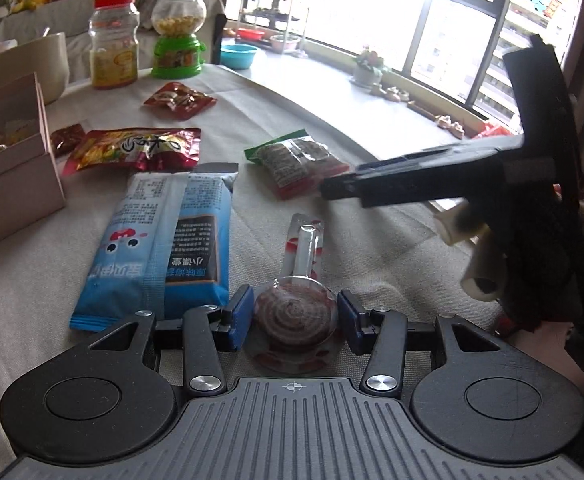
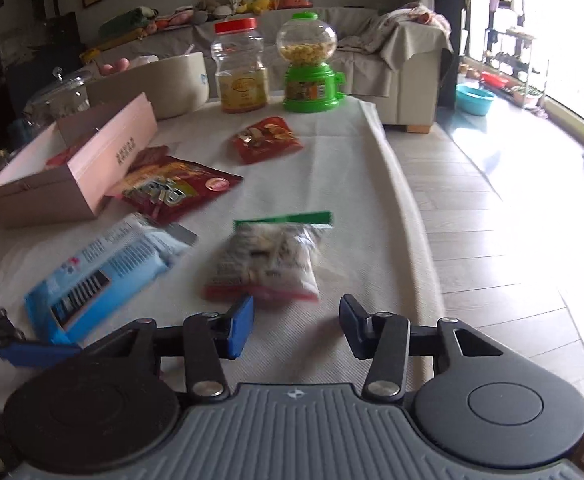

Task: Organize snacks
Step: 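Lift the lollipop with the left gripper while the right gripper lifts the green-topped packet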

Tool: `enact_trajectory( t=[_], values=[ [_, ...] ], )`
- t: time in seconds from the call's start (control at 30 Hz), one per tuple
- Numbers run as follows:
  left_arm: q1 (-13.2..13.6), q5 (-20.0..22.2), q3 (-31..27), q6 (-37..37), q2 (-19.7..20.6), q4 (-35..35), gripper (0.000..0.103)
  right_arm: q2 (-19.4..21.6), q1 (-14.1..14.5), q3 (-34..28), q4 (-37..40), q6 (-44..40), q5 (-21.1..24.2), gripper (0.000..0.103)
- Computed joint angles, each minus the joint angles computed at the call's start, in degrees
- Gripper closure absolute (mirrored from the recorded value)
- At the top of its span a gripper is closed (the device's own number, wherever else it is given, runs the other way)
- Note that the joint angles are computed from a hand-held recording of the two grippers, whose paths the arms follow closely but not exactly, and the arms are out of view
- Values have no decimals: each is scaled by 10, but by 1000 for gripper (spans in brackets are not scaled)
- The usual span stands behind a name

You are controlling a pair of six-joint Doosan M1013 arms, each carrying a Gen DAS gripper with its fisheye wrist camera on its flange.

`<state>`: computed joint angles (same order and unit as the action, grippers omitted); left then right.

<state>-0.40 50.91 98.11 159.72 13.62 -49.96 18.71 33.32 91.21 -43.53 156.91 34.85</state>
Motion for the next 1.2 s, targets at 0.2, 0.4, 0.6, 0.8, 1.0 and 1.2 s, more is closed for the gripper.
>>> enact_trajectory(
  t=[0.2, 0.4, 0.6, 0.8, 1.0, 1.2],
  values=[
    [-1, -5, 1, -4, -1, 0, 51, -14, 16, 24, -44, 19, 21, 48],
    [1, 0, -7, -29, 6, -10, 52, -16, 20, 27, -71, 40, 10, 34],
    [-13, -33, 1, -21, -2, 7, 52, 2, 2, -5, -141, 67, -25, 17],
    [-10, -29, 3, -24, -2, 1, 51, 50, -36, -68, 23, -76, -32, 18],
    [-8, -24, 2, -22, -1, -1, 51, 30, -37, -41, 72, -86, -59, 40],
    [-13, -38, 8, -12, -6, 7, 51, -2, -23, 0, 113, -85, -72, 39]
  ],
)
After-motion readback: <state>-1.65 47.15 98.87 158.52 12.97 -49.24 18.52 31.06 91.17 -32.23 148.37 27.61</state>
